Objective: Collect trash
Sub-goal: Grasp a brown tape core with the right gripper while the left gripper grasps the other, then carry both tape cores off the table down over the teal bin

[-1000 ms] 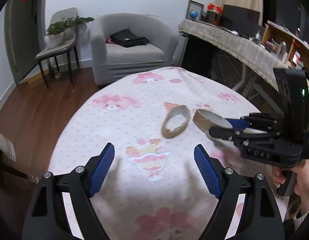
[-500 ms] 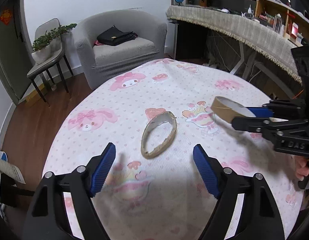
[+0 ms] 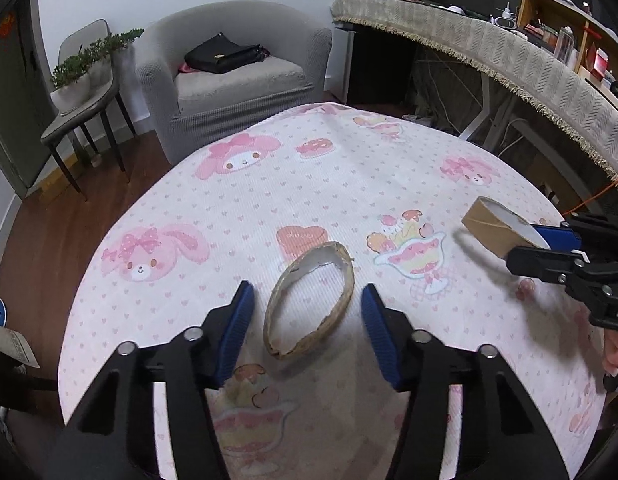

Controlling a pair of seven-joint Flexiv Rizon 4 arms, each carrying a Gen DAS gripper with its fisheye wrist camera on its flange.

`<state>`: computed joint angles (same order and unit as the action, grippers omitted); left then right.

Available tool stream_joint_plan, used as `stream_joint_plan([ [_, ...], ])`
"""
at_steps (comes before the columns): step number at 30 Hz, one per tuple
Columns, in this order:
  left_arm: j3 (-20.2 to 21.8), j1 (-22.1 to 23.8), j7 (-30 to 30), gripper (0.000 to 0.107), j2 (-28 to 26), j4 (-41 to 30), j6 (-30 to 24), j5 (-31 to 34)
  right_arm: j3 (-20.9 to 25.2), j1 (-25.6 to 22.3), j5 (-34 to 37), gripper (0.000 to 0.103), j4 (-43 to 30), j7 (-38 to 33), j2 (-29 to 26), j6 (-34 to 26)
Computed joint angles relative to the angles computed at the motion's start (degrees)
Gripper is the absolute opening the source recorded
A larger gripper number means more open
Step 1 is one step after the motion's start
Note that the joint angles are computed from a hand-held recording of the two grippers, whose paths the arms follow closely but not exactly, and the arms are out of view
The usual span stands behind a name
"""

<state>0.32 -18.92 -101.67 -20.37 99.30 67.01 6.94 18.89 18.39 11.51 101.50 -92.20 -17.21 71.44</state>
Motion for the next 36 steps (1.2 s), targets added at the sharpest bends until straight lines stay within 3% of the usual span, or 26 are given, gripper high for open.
stream_joint_plan([
  [2, -0.03, -0.16, 0.08, 0.042, 0.08, -0.17, -0.38, 0.25, 0.03, 0.1, 0.07, 0.027, -0.05, 0.15, 0.11, -0.17],
  [20, 0.23, -2.43, -12.71, 0.041, 9.38, 12.17, 6.22, 5.18, -0.31, 4.87, -5.05, 0.027, 6.37, 5.68, 3.43, 1.88],
  [24, 0.19, -2.24, -17.06, 0.041, 12.9, 15.57, 6.44, 8.48, -0.28, 6.52, -6.98, 0.027, 7.99, 7.93, 4.35, 2.64],
  [26, 0.82, -3.06, -22.47, 0.041, 14.95, 14.93, 2.39, 15.73, -0.25, 7.6, -8.11, 0.027, 8.54, 9.6, 4.7, 3.23],
  [28, 0.15, -2.37, -24.73, 0.041, 17.36, 16.13, 0.79, 18.53, -0.22, 8.8, -9.57, 0.027, 8.82, 11.22, 4.91, 3.71],
  [36, -2.48, 2.97, -25.56, 0.041, 27.0, 24.55, 1.34, 17.7, -0.35, 13.43, -17.11, 0.027, 9.16, 17.35, 4.54, 5.07],
])
